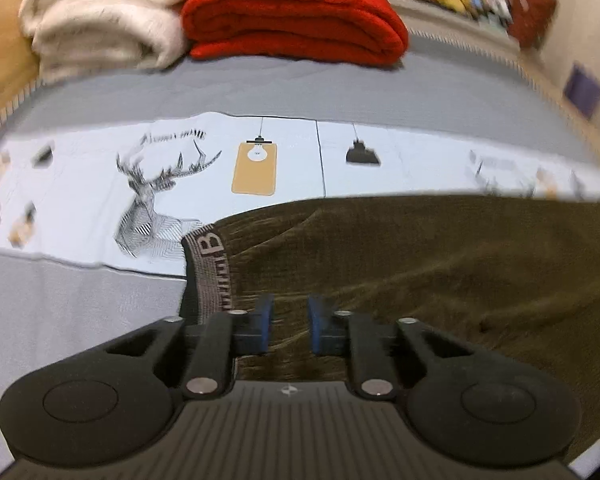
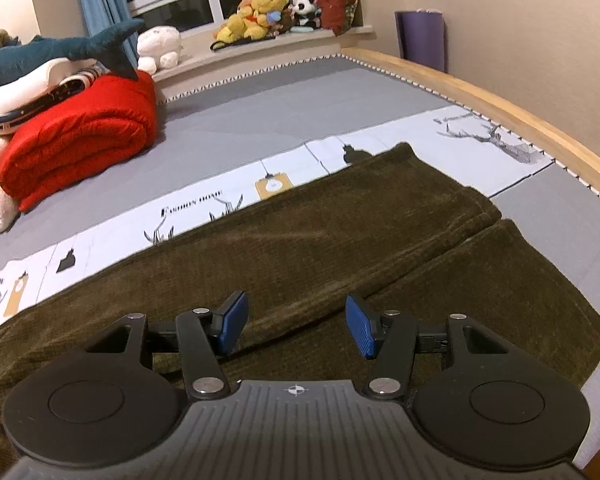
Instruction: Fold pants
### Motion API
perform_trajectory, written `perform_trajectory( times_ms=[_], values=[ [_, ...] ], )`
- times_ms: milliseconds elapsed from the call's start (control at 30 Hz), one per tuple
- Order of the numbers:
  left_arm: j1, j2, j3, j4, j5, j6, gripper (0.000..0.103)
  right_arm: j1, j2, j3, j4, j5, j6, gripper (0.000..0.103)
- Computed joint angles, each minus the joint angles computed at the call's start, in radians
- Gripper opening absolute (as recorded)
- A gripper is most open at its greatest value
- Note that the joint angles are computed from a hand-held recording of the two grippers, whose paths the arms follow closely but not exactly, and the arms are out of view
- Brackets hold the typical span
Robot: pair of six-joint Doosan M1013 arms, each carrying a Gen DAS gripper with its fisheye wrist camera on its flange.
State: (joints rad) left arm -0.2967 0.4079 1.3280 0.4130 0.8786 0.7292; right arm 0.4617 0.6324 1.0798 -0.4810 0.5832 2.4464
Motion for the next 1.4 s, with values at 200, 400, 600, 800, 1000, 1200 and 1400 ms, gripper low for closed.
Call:
perform_trajectory(
  times_ms=[200,400,600,800,1000,1200,1400],
  values=[
    [0.093,0.033,-0.084,-0.173,-0.040,0.025,0.011,-0.003,-0.010,0.020,-0.021,-0.071,0.024,0.019],
    [0.111,0.087,-0.090,-0.197,-0.101,0.059,0.012,-0.012,-0.001,0.001,0.074,-0.070,-0.038,0.020],
    [0.100,0.161,-0.159,-0.116,-0.083,0.086,0.046,-0.018,0.011,-0.021,0.147,-0.090,-0.106,0.020],
    [0.097,0.231,-0.221,-0.058,-0.048,0.151,0.086,-0.020,0.036,-0.063,0.207,-0.066,-0.167,0.020],
    [0.109,0.277,-0.249,-0.108,-0.070,0.276,0.087,-0.020,0.058,-0.099,0.228,-0.034,-0.190,0.020],
    [0.109,0.324,-0.301,-0.166,-0.022,0.424,0.087,-0.019,0.070,-0.117,0.244,-0.015,-0.223,0.020],
    [0.103,0.322,-0.299,-0.190,-0.043,0.500,0.048,-0.021,0.075,-0.125,0.232,0.002,-0.215,0.020]
  ],
)
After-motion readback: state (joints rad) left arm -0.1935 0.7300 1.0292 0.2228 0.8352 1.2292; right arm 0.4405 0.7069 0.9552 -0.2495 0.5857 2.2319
